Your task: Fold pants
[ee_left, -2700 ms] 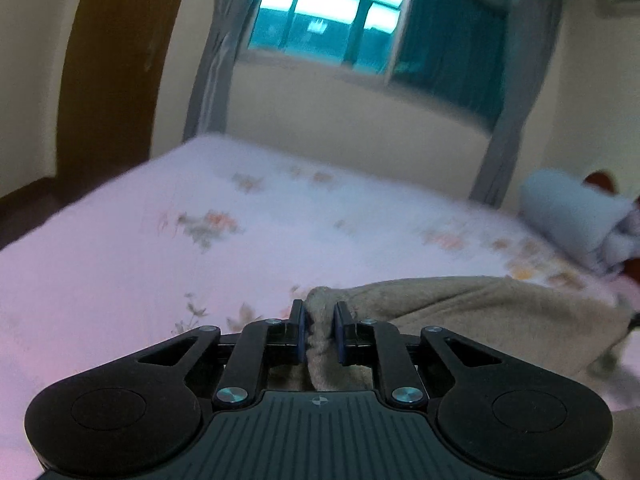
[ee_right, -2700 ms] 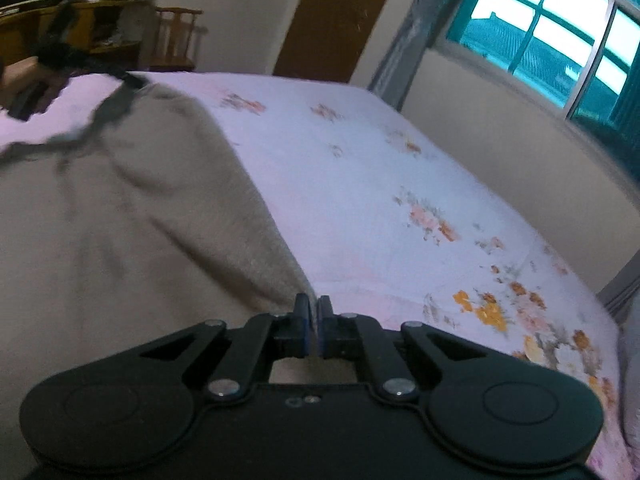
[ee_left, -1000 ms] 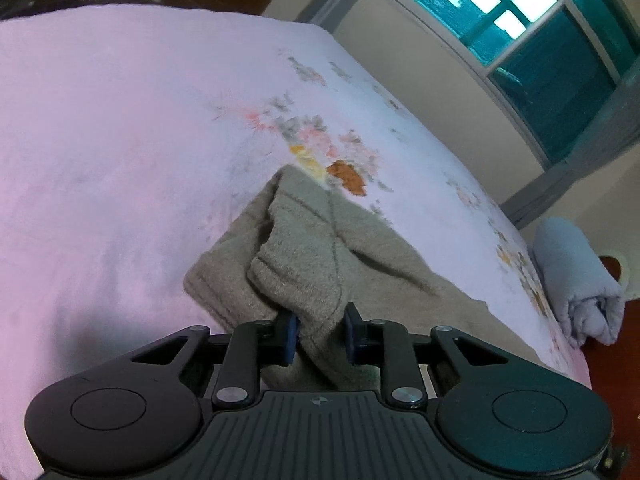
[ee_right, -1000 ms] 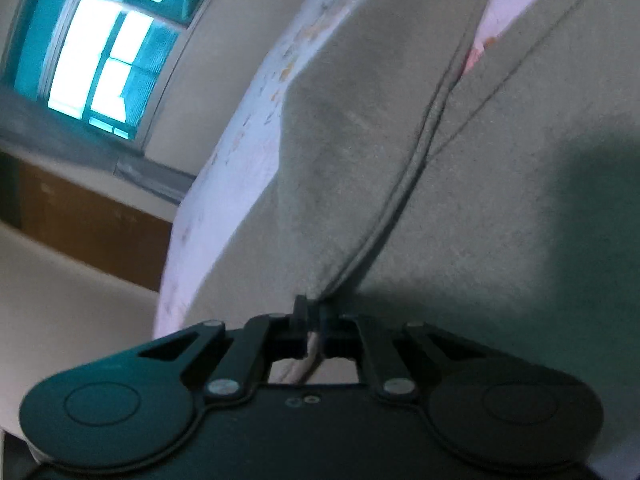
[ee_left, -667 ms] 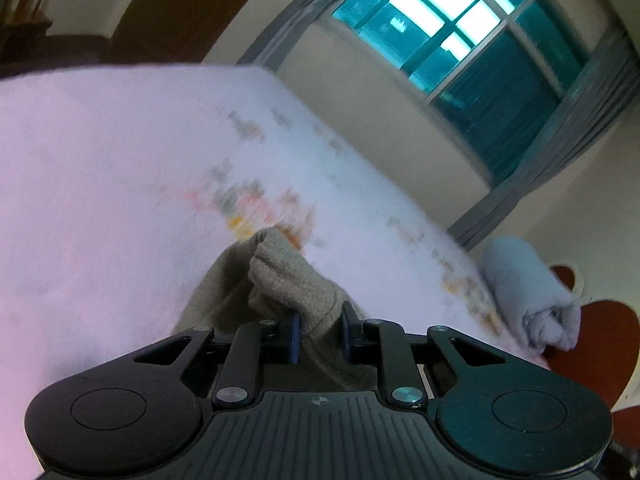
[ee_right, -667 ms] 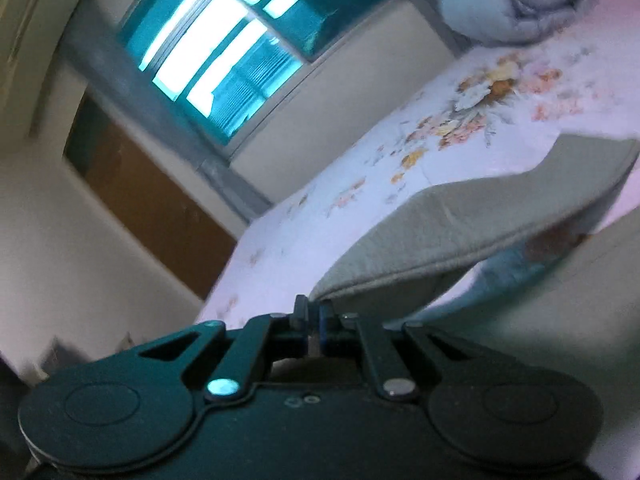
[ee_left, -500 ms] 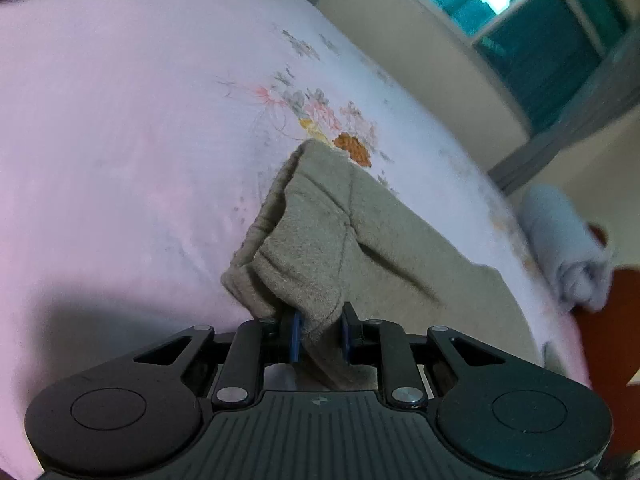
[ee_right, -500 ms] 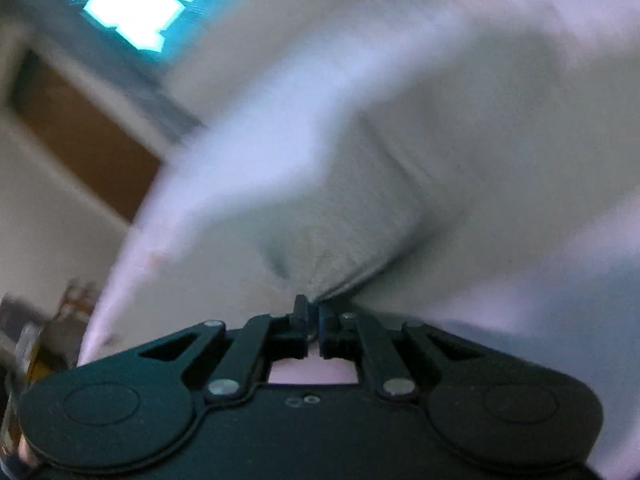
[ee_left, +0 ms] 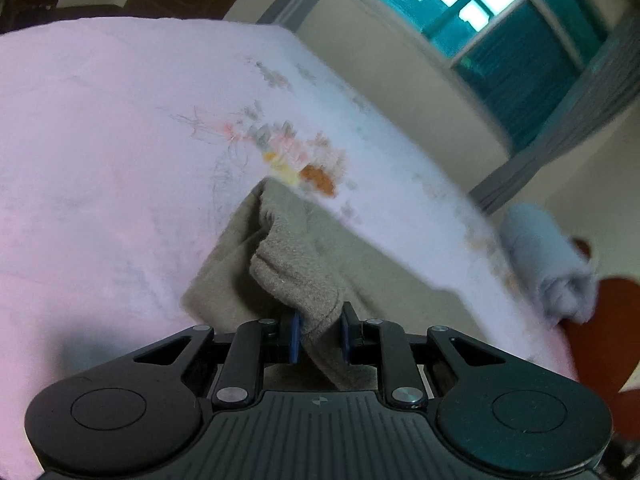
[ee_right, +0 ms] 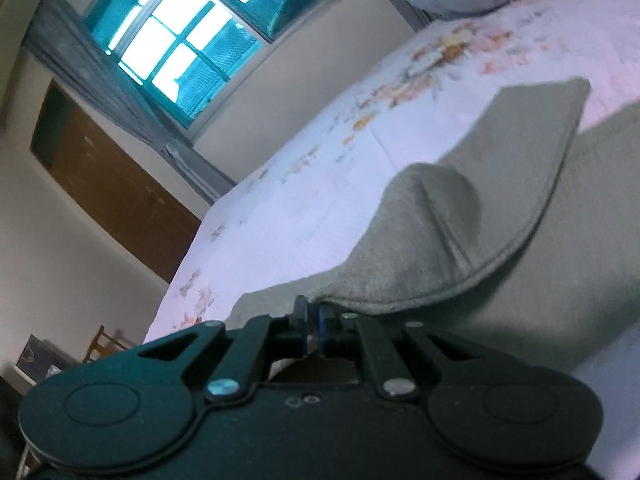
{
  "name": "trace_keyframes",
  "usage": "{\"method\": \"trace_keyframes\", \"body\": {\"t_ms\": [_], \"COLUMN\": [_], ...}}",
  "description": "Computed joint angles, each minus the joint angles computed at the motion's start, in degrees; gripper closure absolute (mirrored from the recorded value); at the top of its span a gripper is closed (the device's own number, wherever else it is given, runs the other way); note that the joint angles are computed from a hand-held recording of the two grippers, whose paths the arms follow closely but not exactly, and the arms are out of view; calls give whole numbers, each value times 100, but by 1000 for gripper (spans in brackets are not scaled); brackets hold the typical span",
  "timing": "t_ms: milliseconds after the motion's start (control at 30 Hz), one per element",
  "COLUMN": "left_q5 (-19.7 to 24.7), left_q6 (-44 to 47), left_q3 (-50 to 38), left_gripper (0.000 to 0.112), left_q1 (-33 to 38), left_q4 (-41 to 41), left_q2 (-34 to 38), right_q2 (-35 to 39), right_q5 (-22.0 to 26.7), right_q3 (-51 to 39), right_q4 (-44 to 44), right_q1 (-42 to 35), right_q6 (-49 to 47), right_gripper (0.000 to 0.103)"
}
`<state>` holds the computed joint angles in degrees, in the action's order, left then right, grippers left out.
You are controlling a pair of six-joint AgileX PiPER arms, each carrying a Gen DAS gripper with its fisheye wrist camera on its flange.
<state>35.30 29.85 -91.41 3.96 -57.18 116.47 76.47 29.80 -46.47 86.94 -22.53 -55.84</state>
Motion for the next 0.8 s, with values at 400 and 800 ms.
{"method": "trace_keyframes", "body": {"t_ms": [400, 800], "left_q5": [-259, 222], "left_q6": [717, 457], "left_q3": [410, 87], "left_gripper": [92, 89], "left_q1": [-24, 227], "left_q4": [-797, -796], "left_q2": [-147, 324], "right_q2": [435, 823], "right_q5": [196, 19], "right_q3": [475, 633], "right_q4": [491, 485], "right_q1": [-325, -159], "right_q6": [-814, -869], "right_gripper": [103, 103]}}
